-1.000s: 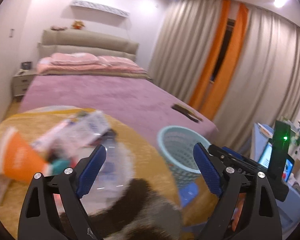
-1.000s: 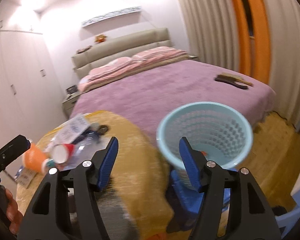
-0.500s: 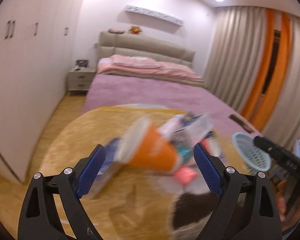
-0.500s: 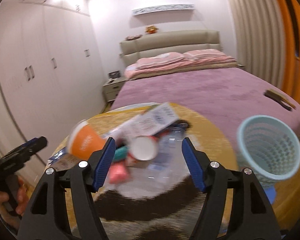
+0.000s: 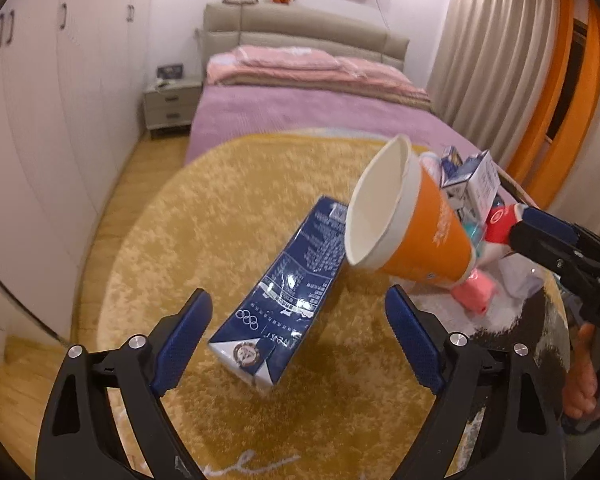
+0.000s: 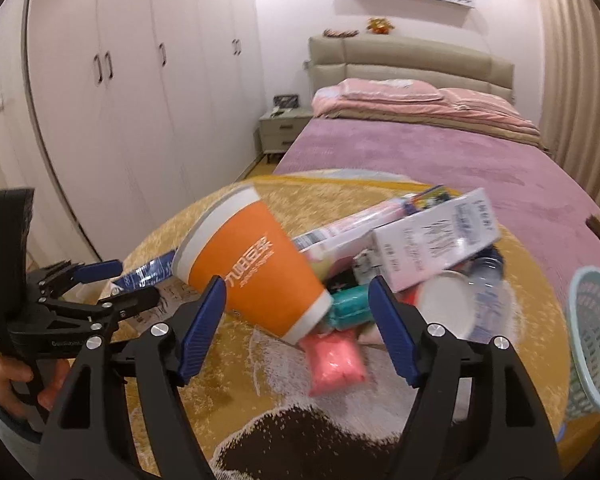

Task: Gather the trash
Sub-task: 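Grasp the blue milk carton with the left tool while the right tool reaches the orange cup, then grasp the orange paper cup with the right tool and lift it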

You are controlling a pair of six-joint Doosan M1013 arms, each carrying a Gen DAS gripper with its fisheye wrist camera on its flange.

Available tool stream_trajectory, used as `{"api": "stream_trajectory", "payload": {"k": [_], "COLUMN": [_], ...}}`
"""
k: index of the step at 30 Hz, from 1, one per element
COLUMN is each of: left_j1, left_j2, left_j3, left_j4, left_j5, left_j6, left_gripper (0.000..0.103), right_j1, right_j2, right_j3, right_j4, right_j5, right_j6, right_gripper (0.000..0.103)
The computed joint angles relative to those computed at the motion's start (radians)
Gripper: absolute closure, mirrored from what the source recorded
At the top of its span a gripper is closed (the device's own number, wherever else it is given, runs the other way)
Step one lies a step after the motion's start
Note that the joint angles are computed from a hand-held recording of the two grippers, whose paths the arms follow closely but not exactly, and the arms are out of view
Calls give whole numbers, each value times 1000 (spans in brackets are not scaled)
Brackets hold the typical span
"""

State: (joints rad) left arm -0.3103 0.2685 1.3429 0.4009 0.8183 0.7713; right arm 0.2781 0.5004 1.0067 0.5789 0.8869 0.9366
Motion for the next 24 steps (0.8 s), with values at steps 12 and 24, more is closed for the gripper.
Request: {"api": "stream_trajectory", "payload": {"k": [12, 24], "left_j1": [30, 35], "left_j2": [21, -14], "left_j3": [-7, 46], "left_j4": [-109, -102], "left_j5": [-2, -83], "left_j6": [67, -10], "left_gripper": [55, 63], "right_j1": [24, 16], "right_j2": [142, 173], "right_j3": [-201, -239], "right_j4": [-38, -7], "right_j5": [199, 308], "right_j6": [25, 84], "right_gripper": [22, 46]}}
